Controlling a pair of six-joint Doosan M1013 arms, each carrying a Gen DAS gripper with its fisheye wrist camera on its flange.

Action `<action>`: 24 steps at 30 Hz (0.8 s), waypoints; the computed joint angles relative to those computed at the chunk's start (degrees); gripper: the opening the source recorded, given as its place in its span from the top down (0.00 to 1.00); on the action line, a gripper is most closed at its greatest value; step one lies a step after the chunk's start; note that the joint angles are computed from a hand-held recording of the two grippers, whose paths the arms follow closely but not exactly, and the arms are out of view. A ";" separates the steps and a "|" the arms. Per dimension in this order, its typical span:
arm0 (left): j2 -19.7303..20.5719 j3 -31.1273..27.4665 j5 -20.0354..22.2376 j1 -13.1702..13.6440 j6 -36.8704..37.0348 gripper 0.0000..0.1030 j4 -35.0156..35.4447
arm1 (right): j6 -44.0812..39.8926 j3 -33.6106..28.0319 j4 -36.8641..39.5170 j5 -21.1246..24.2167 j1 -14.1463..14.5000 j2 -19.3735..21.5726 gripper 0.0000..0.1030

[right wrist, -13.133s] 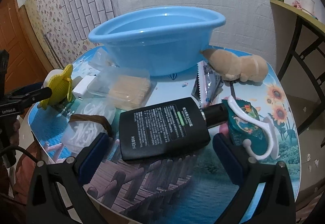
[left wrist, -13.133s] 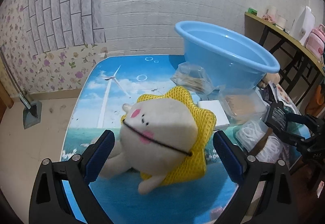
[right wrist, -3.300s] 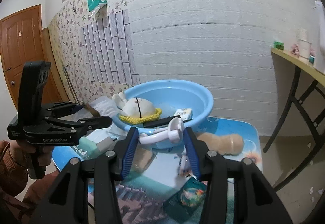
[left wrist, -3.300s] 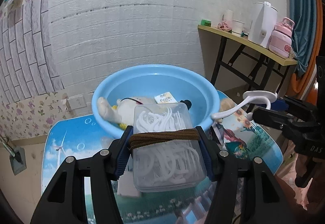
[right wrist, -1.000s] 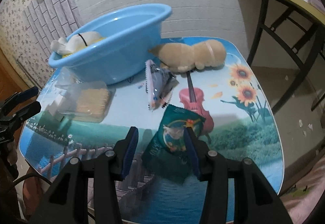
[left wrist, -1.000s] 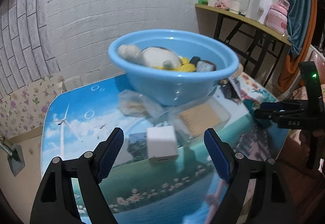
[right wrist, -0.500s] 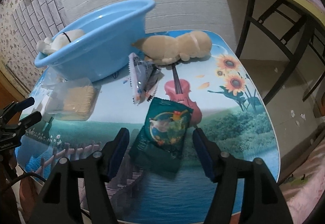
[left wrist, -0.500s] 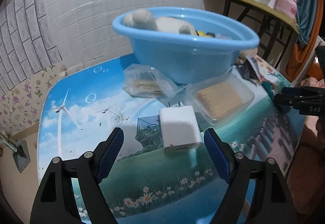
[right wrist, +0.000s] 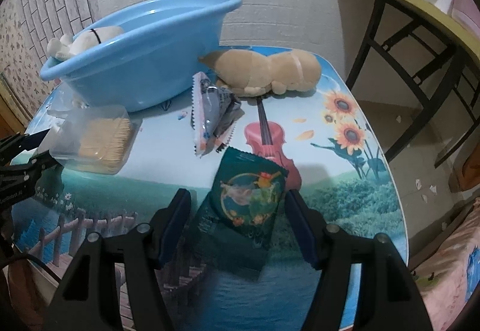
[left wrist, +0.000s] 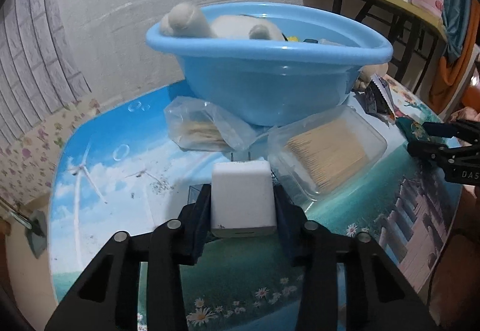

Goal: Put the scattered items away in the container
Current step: 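Grasp the teal snack packet with the right tool while the left tool grasps the white charger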

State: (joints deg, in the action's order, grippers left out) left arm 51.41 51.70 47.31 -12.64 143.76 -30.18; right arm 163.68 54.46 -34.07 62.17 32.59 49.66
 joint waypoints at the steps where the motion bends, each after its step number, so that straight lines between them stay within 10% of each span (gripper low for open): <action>1: -0.10 0.12 0.36 0.05 0.32 0.63 -0.28 | -0.42 -0.02 -0.35 -0.01 0.06 0.05 0.43; 6: -1.35 2.21 0.24 0.18 0.06 0.63 -0.86 | -2.16 0.49 -1.36 -1.24 0.40 -0.29 0.56; 24: -7.44 9.10 -1.05 0.25 9.04 0.63 -10.79 | 4.65 8.19 -6.70 -9.01 1.37 -4.73 0.57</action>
